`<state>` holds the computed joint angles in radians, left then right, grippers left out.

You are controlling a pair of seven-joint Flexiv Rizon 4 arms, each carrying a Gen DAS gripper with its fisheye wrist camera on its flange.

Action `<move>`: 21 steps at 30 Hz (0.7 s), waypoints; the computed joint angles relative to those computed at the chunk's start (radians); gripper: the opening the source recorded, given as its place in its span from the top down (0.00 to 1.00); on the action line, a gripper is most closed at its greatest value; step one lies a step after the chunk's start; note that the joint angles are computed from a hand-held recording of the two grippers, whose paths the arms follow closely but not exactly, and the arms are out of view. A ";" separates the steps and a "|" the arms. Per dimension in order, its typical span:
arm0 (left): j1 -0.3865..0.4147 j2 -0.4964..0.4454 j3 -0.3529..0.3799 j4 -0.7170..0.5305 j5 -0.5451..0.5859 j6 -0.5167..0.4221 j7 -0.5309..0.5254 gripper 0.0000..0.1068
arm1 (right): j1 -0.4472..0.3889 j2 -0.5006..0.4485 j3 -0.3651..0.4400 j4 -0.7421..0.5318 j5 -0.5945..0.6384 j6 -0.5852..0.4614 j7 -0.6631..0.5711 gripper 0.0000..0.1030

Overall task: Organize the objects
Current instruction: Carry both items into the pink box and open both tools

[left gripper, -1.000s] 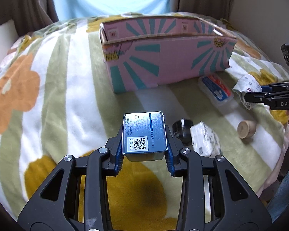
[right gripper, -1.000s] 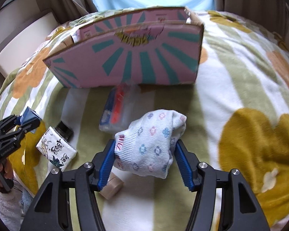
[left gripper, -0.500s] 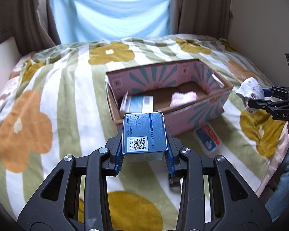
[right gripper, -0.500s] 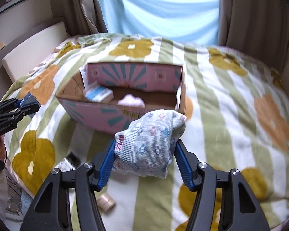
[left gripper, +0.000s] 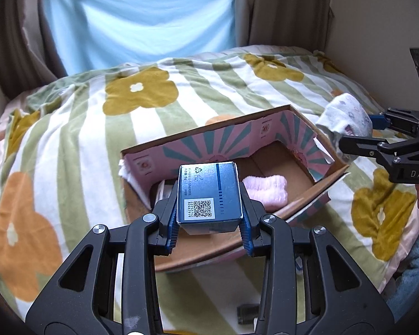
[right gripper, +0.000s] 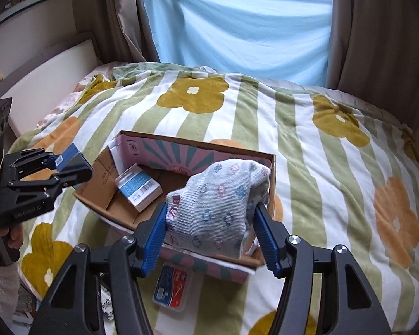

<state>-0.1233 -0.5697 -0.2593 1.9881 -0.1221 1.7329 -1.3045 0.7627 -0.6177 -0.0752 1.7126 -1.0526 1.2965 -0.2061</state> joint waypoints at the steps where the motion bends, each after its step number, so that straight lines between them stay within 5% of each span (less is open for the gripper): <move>1: -0.023 -0.015 0.021 -0.026 -0.004 -0.015 0.002 0.70 | -0.010 -0.019 0.013 -0.025 0.020 -0.010 -0.031 0.45; 12: -0.112 -0.181 0.096 -0.237 -0.058 -0.145 0.009 0.70 | -0.060 -0.191 0.085 -0.221 0.336 -0.035 -0.280 0.45; 21: -0.176 -0.214 0.180 -0.297 -0.057 -0.200 -0.019 0.70 | -0.045 -0.239 0.076 -0.283 0.466 -0.047 -0.377 0.41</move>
